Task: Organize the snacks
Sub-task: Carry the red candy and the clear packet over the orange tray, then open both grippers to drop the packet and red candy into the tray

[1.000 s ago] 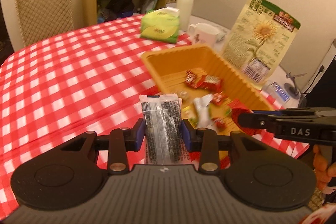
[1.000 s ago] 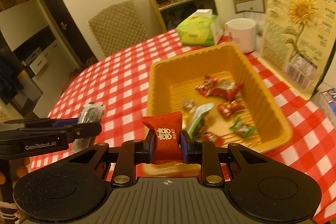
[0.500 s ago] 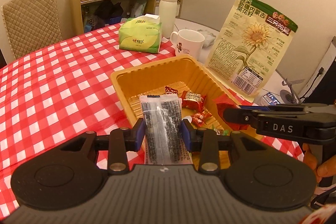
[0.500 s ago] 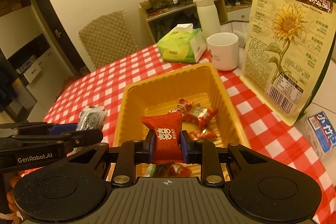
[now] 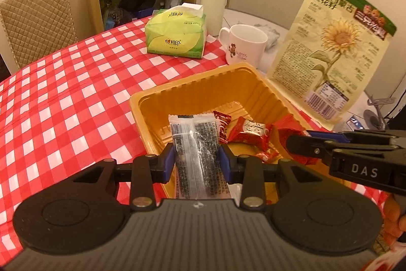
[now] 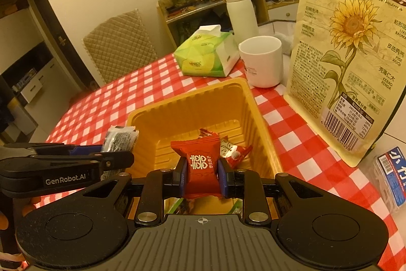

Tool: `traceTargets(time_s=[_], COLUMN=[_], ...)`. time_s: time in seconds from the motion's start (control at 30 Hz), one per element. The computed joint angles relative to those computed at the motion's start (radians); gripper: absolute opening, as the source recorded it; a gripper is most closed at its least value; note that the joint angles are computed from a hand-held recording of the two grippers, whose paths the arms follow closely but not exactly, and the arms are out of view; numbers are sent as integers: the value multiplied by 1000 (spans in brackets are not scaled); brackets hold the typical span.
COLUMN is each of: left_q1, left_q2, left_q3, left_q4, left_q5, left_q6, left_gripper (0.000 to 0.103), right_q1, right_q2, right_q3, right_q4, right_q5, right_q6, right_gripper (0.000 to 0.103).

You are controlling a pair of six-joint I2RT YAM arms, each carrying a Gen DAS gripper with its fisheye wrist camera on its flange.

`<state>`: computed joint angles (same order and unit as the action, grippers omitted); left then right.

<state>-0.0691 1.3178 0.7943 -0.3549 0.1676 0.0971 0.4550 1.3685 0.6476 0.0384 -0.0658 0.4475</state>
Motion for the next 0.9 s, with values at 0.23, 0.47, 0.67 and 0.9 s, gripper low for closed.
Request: traceTargets(time_s=[0.23, 0.47, 0.67, 0.9], left_q1=[-14, -15, -12, 0], left_q2=[134, 236, 269, 262], left_q3=[62, 113, 129, 143], left_q4=[42, 66, 81, 70], left_q5=[-42, -64, -59, -35], left_q6=[11, 24, 31, 26], left_gripper=[34, 34, 33, 33], right_q1=[-29, -39, -45, -45], right_q2=[71, 106, 123, 153], right_q3=[44, 57, 65, 85], right_q4=[15, 27, 26, 32], right_q5=[-15, -16, -18, -26], right_q6=[-5, 6, 11, 11], right_gripper=[26, 26, 26, 26])
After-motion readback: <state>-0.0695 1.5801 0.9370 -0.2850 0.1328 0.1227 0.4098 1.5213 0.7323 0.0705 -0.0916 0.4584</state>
